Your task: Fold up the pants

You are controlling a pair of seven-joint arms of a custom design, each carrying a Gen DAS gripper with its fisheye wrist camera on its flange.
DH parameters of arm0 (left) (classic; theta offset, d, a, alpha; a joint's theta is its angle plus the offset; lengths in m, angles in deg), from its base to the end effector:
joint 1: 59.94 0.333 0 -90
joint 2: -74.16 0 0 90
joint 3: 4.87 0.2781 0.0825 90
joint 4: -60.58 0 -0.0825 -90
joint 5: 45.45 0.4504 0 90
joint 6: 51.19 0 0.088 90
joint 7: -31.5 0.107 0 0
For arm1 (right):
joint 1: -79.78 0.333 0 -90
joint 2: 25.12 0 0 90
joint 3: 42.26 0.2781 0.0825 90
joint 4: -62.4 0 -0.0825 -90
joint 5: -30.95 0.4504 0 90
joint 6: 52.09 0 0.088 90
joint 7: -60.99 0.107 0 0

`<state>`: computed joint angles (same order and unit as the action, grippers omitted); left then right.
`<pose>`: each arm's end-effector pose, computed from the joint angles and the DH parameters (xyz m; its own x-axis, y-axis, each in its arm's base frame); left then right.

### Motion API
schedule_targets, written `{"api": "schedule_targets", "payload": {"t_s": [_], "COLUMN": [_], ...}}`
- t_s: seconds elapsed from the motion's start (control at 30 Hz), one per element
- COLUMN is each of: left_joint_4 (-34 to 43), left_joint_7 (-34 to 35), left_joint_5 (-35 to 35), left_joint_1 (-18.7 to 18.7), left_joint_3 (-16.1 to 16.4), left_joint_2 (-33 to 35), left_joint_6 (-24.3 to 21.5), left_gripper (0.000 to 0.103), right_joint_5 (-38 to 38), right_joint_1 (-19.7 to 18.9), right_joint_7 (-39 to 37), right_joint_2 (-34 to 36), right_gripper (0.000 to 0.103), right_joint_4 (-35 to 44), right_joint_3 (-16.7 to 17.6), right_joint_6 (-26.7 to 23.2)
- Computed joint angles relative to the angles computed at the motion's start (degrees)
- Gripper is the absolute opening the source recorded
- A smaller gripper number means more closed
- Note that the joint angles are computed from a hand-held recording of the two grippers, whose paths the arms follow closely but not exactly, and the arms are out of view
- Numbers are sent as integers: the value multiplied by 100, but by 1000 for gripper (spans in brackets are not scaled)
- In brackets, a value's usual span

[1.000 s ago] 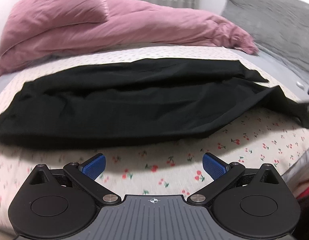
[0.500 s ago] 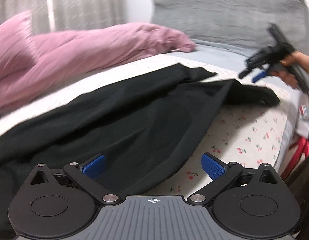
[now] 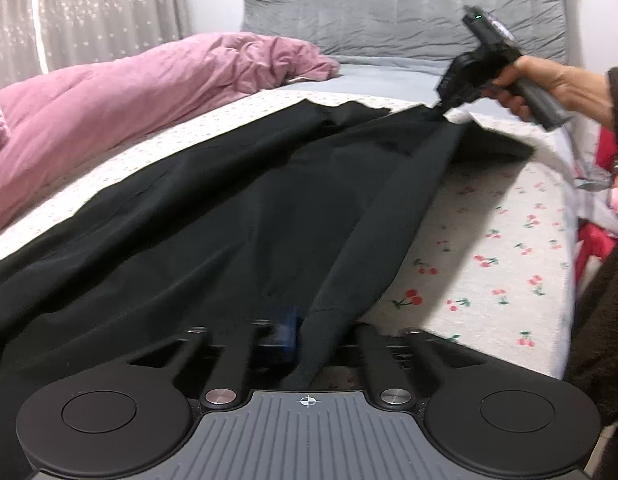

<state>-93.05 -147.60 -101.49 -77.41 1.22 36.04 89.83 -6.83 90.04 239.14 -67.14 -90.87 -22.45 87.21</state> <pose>0.4511 -0.0945 0.4226 -0.8832 -0.4606 -0.0887 -0.2251 0.5822 -0.7813 0.4031 0.2155 0.4399 -0.5169 -0.8409 -0.1603 -0.5070 0.4516 -0.7342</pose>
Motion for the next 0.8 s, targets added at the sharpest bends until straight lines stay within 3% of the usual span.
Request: {"api": "schedule_targets", "payload": {"t_s": [0.17, 0.3, 0.33, 0.37, 0.4, 0.43, 0.47, 0.63, 0.8], "left_joint_4": [103, 5, -9, 1, -18, -73, -134, -334, -341], "left_joint_7": [55, 112, 149, 125, 73, 41, 75, -298, -1790], "left_joint_5": [251, 315, 248, 227, 227, 214, 131, 165, 821], "left_joint_1": [168, 240, 231, 247, 286, 331, 335, 562, 976], "left_joint_3": [121, -11, 5, 30, 38, 41, 66, 59, -142], "left_joint_2": [-59, -122, -126, -127, -175, -272, -354, -729, -797], "left_joint_6": [-922, -1032, -990, -1035, -1076, -1054, -963, -559, -20], "left_gripper": [0, 4, 13, 18, 36, 65, 76, 80, 88], "right_joint_5": [-317, -351, -322, -262, -267, -296, -277, 392, 1013], "right_joint_1": [-311, -308, -247, -160, -113, -42, 82, 709, 1120], "right_joint_7": [139, 261, 238, 210, 229, 267, 251, 123, 376], "right_joint_2": [101, 420, 414, 315, 228, 61, -201, -1139, -1492], "right_gripper": [1, 4, 13, 31, 41, 54, 62, 71, 78], "right_joint_4": [95, 259, 270, 257, 258, 177, 27, -461, -616], "right_joint_3": [43, 42, 3, -29, -13, 6, -21, 6, 159], "right_joint_6": [-74, -376, -493, -669, -818, -879, -887, -1445, -1926]}}
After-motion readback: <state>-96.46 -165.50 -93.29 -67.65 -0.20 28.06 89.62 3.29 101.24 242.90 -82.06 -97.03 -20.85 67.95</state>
